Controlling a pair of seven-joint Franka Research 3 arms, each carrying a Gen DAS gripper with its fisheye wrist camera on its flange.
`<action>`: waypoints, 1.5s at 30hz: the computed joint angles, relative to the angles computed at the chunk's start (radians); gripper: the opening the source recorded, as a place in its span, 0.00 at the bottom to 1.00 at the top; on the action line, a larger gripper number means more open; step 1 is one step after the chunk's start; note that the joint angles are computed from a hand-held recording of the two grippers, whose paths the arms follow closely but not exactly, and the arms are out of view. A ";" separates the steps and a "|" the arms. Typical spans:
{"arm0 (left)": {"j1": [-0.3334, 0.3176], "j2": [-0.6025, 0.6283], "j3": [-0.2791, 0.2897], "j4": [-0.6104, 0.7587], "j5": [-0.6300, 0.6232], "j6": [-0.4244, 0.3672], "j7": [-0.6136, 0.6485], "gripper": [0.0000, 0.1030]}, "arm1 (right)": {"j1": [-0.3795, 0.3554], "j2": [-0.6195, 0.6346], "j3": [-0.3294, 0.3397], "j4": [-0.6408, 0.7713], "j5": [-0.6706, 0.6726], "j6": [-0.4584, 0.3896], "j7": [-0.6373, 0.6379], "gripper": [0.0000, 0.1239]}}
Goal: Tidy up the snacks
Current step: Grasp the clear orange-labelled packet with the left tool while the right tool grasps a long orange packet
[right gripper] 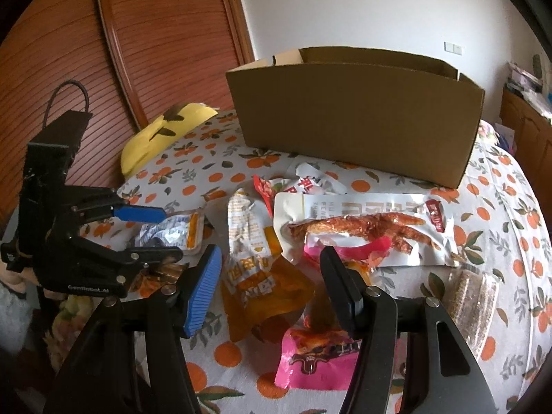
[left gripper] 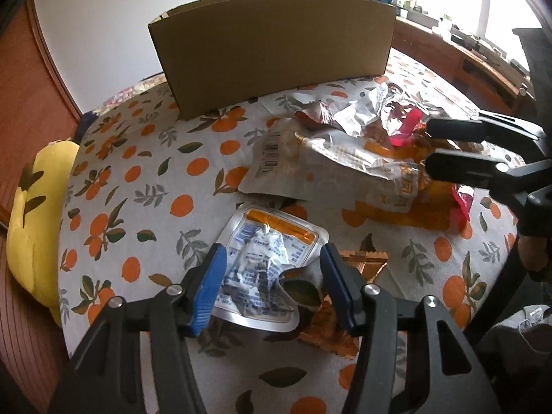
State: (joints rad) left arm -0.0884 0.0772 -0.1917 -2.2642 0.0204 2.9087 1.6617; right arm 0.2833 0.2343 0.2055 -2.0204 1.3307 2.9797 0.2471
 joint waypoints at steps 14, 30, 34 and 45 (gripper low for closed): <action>0.016 -0.005 -0.011 -0.020 -0.220 0.009 0.237 0.55 | 0.061 -0.015 -0.005 -0.017 -0.019 0.083 0.044 0.50; 0.130 0.030 -0.155 -0.004 -0.692 0.116 0.658 0.52 | 0.090 0.119 -0.084 0.092 -0.696 -0.041 0.557 0.51; 0.120 0.025 -0.146 0.013 -0.853 0.095 0.774 0.33 | 0.080 0.136 -0.075 0.112 -0.807 -0.055 0.610 0.51; 0.073 0.021 -0.096 0.028 -1.012 0.098 0.898 0.30 | 0.119 0.197 -0.124 0.179 -1.098 -0.101 0.800 0.48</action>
State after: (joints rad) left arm -0.0151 0.0983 -0.2879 -2.2367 -0.9918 3.0064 2.5595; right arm 0.4019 0.4313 0.0814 -1.8410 0.2331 2.8789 1.0473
